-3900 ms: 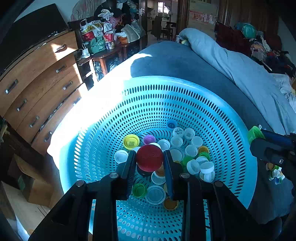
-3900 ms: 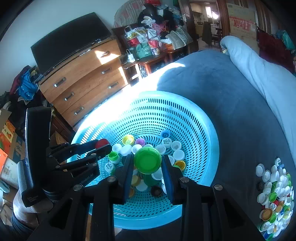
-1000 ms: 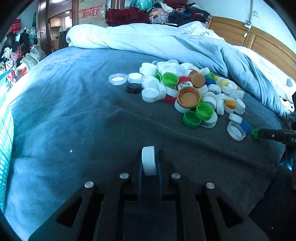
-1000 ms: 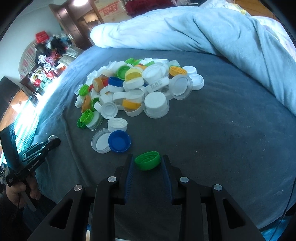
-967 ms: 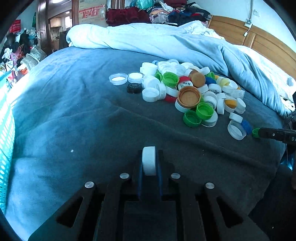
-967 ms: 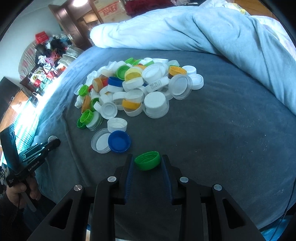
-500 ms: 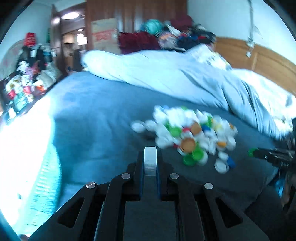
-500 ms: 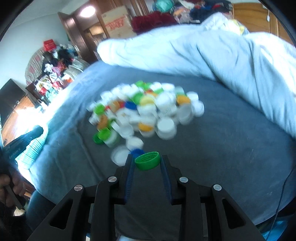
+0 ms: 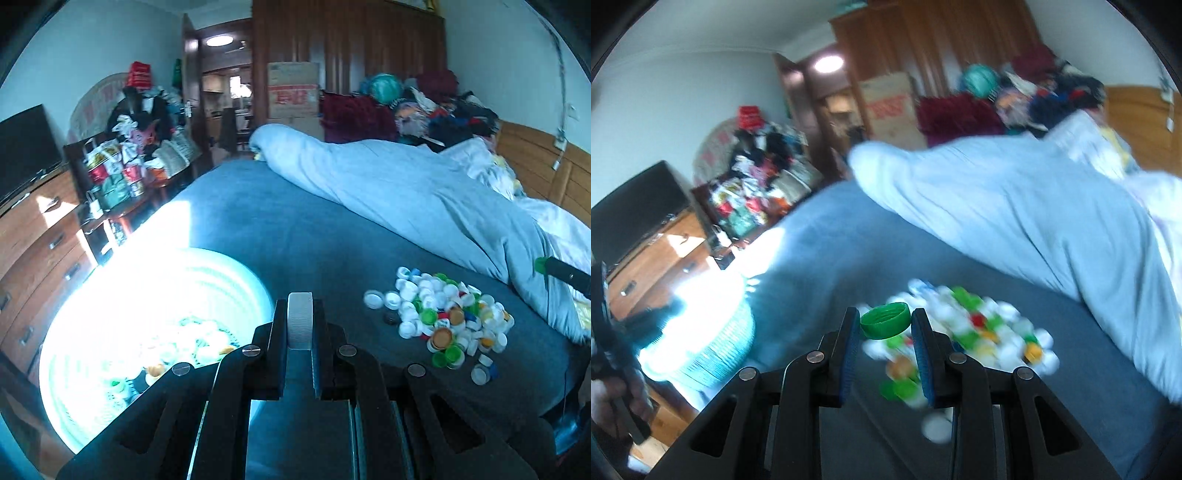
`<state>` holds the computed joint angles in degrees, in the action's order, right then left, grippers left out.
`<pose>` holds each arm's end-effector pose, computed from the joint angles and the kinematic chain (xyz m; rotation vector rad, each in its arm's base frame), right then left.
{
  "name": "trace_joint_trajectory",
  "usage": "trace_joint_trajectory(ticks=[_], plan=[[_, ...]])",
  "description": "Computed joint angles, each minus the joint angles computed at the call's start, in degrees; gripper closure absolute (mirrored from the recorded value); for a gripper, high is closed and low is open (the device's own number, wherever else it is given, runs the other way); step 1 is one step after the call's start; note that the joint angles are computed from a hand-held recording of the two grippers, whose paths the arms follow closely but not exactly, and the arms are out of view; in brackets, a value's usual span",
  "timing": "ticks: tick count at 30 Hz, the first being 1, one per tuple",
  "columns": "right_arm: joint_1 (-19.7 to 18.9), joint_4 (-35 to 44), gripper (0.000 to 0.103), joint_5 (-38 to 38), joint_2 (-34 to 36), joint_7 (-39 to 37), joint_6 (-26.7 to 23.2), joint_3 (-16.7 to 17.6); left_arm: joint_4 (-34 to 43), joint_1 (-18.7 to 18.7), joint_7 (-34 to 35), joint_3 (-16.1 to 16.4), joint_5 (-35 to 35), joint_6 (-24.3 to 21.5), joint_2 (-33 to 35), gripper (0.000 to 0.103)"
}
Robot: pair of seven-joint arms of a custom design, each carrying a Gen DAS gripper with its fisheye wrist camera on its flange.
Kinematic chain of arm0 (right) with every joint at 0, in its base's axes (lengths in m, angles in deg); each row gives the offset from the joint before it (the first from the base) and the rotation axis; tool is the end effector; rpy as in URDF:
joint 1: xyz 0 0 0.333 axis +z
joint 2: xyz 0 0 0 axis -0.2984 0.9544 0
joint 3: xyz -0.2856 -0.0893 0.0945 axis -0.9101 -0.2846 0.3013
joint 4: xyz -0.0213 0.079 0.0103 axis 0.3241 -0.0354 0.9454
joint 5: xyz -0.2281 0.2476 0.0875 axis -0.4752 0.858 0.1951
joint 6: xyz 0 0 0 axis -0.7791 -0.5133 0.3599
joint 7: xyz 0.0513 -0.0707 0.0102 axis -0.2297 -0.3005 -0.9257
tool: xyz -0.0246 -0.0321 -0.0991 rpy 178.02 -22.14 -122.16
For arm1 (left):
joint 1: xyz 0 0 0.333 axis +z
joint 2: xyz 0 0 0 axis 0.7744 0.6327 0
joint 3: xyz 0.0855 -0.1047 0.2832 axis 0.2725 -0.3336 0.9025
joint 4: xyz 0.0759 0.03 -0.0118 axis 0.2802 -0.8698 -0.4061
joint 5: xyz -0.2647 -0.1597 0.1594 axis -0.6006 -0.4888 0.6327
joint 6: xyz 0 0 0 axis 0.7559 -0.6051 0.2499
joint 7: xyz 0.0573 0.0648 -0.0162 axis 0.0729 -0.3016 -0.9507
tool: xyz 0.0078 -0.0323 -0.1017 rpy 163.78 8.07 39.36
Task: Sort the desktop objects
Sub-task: 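Carry both caps to the blue basket and open both tools to drop them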
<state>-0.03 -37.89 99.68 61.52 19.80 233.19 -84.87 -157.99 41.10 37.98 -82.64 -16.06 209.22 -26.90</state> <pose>0.4926 0.1147 0.6833 -1.5797 1.4383 -0.5663 0.5154 -0.2200 0.6520 -1.6311 1.6714 -0.8448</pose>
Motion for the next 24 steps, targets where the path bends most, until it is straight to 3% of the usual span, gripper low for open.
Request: trace_joint_trajectory(ticks=[14,20,24], plan=[[3.0,26.2,0.071,1.4,14.6,-6.3,-7.5,8.8,-1.7,5.4,-2.1,1.2,-0.8,-2.5,-3.8,0.095],[4.3,36.7,0.071,-0.6,21.1,-6.6,-13.1,12.0,-2.6,7.7,-0.5,1.7,-2.6,-4.0,-5.2,0.095],[5.7,46.0,0.071,-2.1,26.6,-6.2,-19.3,13.5,-2.7,9.0,0.8,2.0,-4.1,-5.0,-5.6,0.095]])
